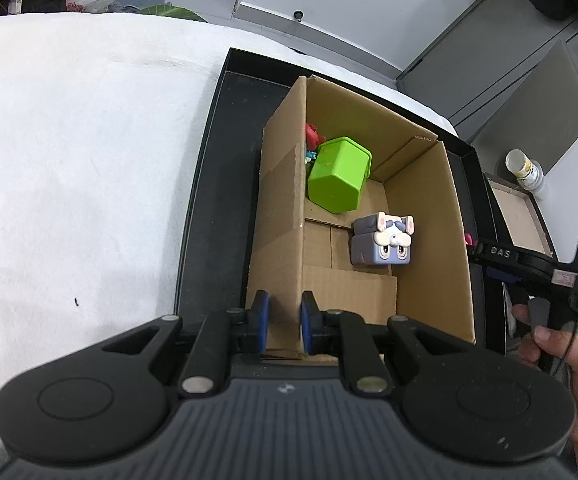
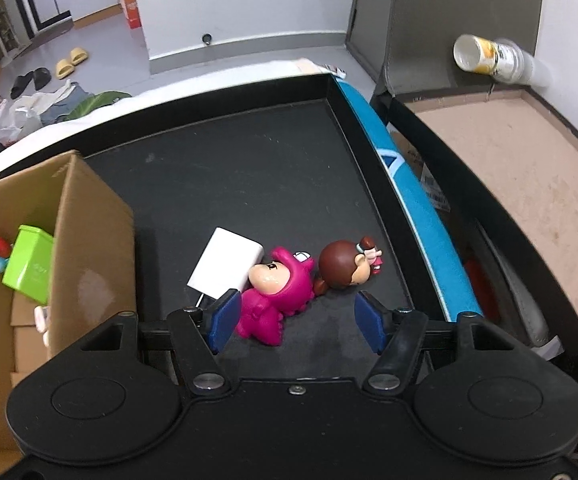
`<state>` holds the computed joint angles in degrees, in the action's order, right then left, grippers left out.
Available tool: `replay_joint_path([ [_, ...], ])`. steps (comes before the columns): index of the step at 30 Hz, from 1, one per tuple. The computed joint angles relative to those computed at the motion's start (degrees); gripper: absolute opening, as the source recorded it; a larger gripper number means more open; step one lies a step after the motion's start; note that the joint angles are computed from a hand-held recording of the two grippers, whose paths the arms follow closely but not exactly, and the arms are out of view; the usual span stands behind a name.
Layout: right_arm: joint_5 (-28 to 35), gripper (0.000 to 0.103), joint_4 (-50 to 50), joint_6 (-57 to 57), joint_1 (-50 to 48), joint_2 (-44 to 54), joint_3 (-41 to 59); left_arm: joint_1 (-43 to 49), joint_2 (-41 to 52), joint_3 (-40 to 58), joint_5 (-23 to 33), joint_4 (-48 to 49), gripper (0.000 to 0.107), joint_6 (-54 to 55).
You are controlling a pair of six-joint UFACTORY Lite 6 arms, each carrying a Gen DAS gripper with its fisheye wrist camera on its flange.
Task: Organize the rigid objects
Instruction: 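Move the right gripper to the pink hooded doll and grasp it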
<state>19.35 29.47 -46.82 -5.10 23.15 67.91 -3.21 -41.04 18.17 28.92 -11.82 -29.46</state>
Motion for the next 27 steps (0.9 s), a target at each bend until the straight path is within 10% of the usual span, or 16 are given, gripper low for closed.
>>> replay_joint_path([
  [11, -0.61, 0.061, 2.21, -1.25, 0.58, 3.31, 0.97, -1.41, 1.22, 0.36, -0.66, 2.27, 0.015, -2.31],
  [16, 2.12, 0.035, -2.38, 3.33, 0.12, 5.51, 2.64, -2.1, 1.44, 0.57, -0.62, 3.36, 0.015, -3.6],
  [27, 2.88, 0.031, -1.55, -0.45, -0.46, -2.19, -3.58, -2.9, 2.24, 0.64, -1.26, 4.63, 0.015, -5.08],
])
